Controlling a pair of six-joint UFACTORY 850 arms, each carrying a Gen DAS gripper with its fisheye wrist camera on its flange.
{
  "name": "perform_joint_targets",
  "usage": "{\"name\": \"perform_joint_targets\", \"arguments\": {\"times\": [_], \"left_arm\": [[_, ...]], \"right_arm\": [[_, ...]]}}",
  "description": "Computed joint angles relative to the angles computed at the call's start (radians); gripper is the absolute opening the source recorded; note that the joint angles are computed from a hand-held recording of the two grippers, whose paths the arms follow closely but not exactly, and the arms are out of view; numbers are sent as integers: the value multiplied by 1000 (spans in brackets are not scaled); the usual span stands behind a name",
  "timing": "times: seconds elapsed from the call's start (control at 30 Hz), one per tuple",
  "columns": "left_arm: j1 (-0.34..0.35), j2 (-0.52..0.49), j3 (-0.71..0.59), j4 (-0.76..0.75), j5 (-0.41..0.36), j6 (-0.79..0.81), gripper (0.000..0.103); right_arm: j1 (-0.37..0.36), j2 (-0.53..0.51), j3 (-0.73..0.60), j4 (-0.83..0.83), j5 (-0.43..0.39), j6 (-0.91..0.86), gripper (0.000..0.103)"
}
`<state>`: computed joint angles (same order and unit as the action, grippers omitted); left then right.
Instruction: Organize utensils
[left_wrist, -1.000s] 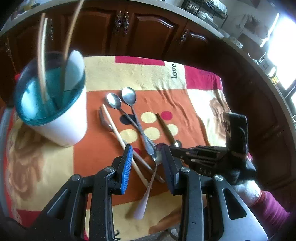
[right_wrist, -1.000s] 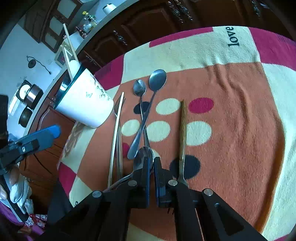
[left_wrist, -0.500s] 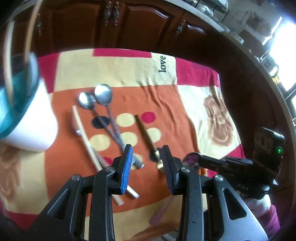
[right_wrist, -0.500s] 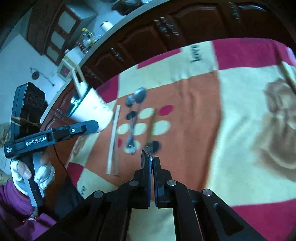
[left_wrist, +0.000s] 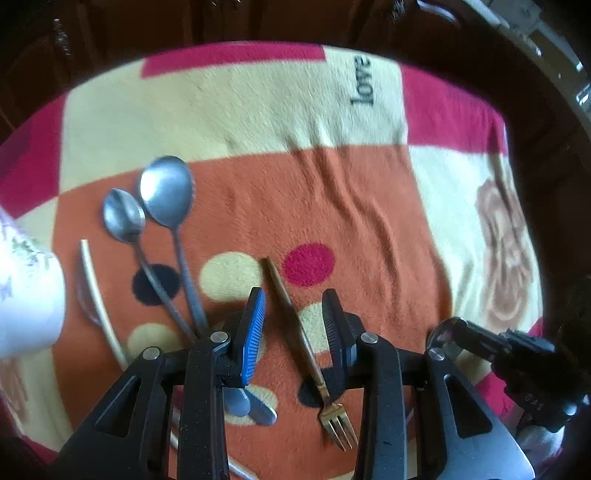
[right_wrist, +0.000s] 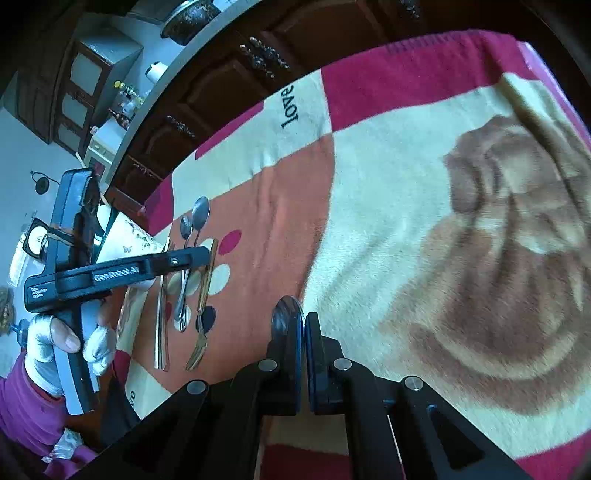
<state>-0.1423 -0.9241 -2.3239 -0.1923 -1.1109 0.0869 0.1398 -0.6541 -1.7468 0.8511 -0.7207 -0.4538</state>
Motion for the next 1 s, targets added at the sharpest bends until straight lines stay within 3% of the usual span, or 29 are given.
{"name": "perform_joint_targets", "arguments": {"times": [0.2,0.23,0.3,0.47,0.67,1.0], "left_arm": [[-2,-32,-41,10,-11,0,22],[-3,-33,-41,16,-8,2,17],[-7,-25,-24,23,15,16,10],[4,11,36,-37,62,63,6],[50,118,145,-186,131,149,5],[124,280,274,-352,194,267,5]], "right_arm": [[-14,-38,-36,51,-59,-23,6],[-14,-38,-36,52,-60,-29,6],[-9,-40,-41,43,-57,-39,6],[15,-20,-24,-9,11,-23,5],[37,61,30,-9,111,-43,3],[100,90,-64,-183,160,38,3]]}}
